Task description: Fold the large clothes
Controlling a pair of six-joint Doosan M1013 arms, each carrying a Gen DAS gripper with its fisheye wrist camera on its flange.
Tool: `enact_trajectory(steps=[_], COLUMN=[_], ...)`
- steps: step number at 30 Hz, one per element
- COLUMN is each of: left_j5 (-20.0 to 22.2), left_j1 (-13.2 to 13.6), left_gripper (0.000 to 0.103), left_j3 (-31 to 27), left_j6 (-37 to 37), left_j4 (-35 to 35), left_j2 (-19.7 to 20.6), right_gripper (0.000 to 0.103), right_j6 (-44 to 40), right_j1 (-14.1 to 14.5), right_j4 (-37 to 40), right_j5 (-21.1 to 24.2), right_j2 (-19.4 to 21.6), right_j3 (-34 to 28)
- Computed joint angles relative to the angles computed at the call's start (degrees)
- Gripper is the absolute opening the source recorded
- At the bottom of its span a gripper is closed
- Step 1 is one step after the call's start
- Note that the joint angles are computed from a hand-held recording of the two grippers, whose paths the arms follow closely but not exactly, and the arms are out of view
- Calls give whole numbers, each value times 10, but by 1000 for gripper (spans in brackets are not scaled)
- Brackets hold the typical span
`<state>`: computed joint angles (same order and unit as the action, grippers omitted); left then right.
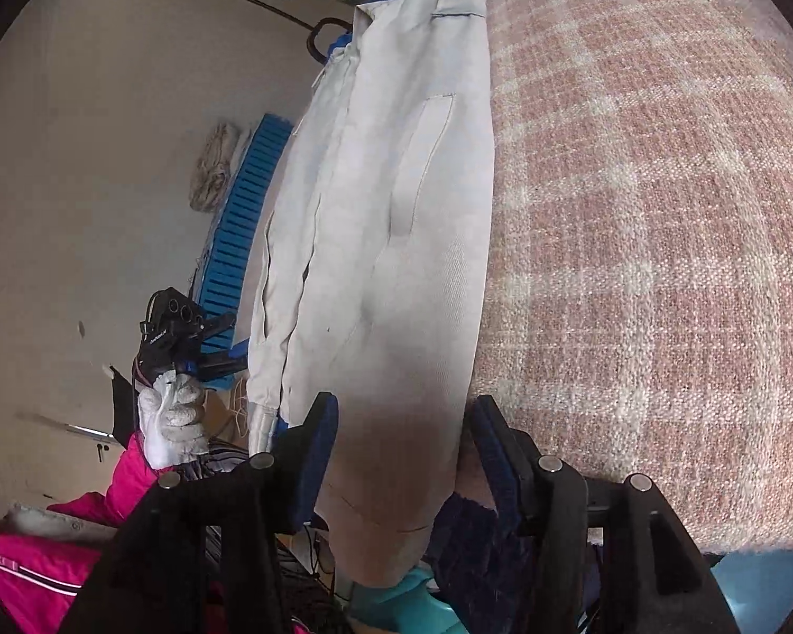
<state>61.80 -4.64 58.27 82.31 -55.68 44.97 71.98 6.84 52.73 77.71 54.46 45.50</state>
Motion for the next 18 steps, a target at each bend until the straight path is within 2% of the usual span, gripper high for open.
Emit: enact_trajectory(steps=[6, 9, 11, 13, 14, 15, 18], left_j5=[20, 24, 24, 27, 34, 34, 23], left_j1=[-5, -9, -14, -20, -20, -20, -17], left_gripper=[62, 63, 62, 49, 32, 22, 16], left_j3=[-5, -18, -24, -27, -27, -22, -13], left_j6=[28, 35, 37, 35, 34, 32, 32], left_j4=[-27, -40, -23, 17, 24, 24, 7], left_j2=[6, 15, 15, 9, 8, 5, -2], right_gripper=[54, 53, 53, 51, 44, 32, 18], right_j6=[0, -10, -13, -13, -8, 0, 19], right_j1=[2, 10, 16, 18, 18, 19, 14], right_j4=[64, 67, 66, 68, 70, 63, 64], right_j5=[13, 14, 2, -6, -6, -10, -21], right_j2=[23, 31, 27, 19, 18, 16, 11], right_j3=[-17, -30, -25, -13, -10, -6, 2])
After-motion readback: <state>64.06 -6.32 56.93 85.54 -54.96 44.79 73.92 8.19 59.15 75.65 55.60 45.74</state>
